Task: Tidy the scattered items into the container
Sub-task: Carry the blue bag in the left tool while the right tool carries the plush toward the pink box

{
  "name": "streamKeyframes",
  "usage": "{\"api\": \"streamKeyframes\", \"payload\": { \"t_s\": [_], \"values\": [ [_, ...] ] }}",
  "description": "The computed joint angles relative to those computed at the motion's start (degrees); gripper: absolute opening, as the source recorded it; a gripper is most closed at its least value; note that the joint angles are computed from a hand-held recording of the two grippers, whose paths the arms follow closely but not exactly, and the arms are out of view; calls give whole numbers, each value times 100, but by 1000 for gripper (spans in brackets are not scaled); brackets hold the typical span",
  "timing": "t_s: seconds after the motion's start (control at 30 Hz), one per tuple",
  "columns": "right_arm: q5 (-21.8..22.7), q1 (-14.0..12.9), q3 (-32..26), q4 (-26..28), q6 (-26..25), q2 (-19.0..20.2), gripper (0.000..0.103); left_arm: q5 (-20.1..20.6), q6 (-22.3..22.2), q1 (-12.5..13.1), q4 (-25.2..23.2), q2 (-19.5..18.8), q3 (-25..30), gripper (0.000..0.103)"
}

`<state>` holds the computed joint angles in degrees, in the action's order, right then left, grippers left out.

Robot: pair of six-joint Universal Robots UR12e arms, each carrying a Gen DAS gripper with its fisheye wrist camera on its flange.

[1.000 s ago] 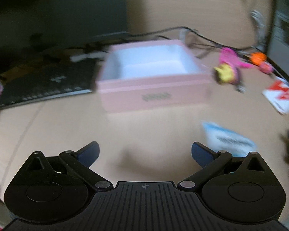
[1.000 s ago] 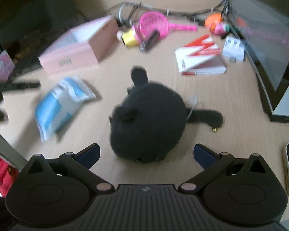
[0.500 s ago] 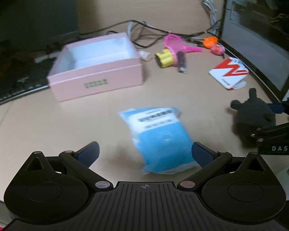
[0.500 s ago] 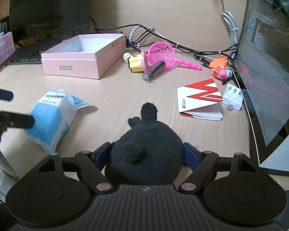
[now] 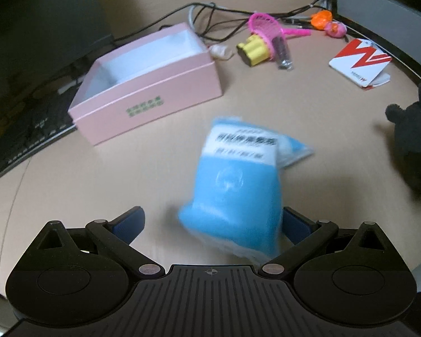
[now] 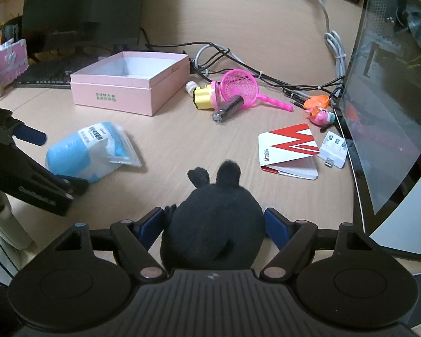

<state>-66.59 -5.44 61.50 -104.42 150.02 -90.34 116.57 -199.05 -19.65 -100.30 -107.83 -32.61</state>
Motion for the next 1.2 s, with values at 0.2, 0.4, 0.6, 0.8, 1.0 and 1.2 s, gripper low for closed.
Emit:
{"api": "streamKeyframes", "payload": {
  "t_s": [0.2, 0.4, 0.6, 0.8, 1.0, 1.2],
  "values": [
    [-148, 41, -16, 42, 149, 29, 87, -395, 516, 92, 786, 116, -319, 103],
    [-219, 103, -107, 199, 301, 102, 87, -494, 802, 126, 816, -20, -207, 103],
    [-466, 213, -279, 388, 468, 159, 74, -723, 928, 142, 915, 126, -377, 61],
    [-367, 362, -614, 561, 923, 233, 73, -979, 983, 286, 1403, 570, -878, 59],
    [-539, 810, -960, 232, 1237, 337, 73, -877, 1000, 549, 1683, 995, -1174, 59],
    [-611, 1149, -1170, 34, 1477, 398, 73, -868, 1204, 759, 1911, 1263, -1340, 59]
  ]
}}
